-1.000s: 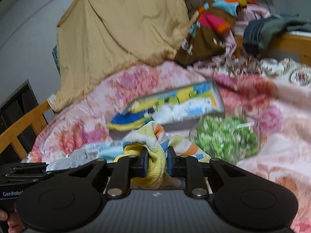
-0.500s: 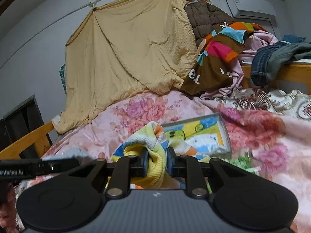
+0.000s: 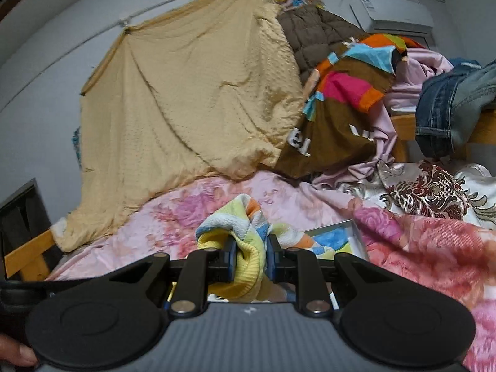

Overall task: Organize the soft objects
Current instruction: 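Lift the mask and striped cloth and carry them over the painted tray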

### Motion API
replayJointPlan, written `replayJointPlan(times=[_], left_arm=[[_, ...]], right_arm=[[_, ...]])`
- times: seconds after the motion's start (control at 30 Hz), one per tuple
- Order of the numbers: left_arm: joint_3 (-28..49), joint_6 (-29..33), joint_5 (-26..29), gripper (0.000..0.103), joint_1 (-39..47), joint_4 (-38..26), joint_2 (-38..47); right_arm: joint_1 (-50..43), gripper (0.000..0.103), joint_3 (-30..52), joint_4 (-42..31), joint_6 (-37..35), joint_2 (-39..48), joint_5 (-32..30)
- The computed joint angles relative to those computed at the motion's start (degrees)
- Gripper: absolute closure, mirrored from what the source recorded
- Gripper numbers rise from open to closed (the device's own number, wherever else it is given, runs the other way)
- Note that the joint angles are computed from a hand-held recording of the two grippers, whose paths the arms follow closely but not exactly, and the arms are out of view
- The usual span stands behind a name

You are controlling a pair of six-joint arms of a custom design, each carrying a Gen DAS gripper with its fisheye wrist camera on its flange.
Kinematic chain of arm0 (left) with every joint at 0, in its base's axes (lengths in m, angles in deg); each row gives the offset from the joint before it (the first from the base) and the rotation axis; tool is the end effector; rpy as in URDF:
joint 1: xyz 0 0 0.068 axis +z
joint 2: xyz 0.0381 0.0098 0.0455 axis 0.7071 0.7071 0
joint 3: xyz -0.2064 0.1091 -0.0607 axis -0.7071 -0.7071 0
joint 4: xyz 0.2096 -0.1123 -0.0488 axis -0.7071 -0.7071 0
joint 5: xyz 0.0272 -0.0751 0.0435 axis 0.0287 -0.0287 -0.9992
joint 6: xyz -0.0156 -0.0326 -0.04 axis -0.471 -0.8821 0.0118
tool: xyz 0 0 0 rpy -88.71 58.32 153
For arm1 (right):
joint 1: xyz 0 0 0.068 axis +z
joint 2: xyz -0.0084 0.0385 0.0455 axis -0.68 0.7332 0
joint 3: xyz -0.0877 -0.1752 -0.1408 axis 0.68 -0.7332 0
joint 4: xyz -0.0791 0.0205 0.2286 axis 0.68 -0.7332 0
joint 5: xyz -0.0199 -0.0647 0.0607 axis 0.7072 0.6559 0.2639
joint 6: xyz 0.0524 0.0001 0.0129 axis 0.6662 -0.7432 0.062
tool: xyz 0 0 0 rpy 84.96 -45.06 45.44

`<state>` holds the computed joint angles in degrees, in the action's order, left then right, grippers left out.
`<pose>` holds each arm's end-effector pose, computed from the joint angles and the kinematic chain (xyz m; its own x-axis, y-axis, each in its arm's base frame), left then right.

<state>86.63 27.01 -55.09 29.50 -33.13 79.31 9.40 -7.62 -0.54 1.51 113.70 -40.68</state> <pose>0.2380 -0.0774 0.2591 -0.4444 0.0049 -0.8958 0.4773 0.8475 -0.2322 0.1902 0.2041 0.2286 -0.2184 0.3122 -0.9246 -0.0231 0.9455 0.3247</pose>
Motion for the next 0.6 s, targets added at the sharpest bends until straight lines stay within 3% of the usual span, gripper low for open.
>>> replayJointPlan(times=[0.17,0.37,0.6], left_arm=[[6.8,-3.1,-3.4,0.082,-2.6,6.3,15.2],[14.0,-4.7,-6.6,0.081,-4.6,7.5,27.6],[20.0,-4.5,-6.8,0.08,-5.0,0.5,33.4]], right_arm=[[-8.5,0.081,3.9,-5.0,3.3,3.7,-7.9],[-11.5,0.081,9.0,-13.4,9.0,8.7,-10.4],[-12.8,0.078,12.8,-21.2,12.9,12.3,-15.5]])
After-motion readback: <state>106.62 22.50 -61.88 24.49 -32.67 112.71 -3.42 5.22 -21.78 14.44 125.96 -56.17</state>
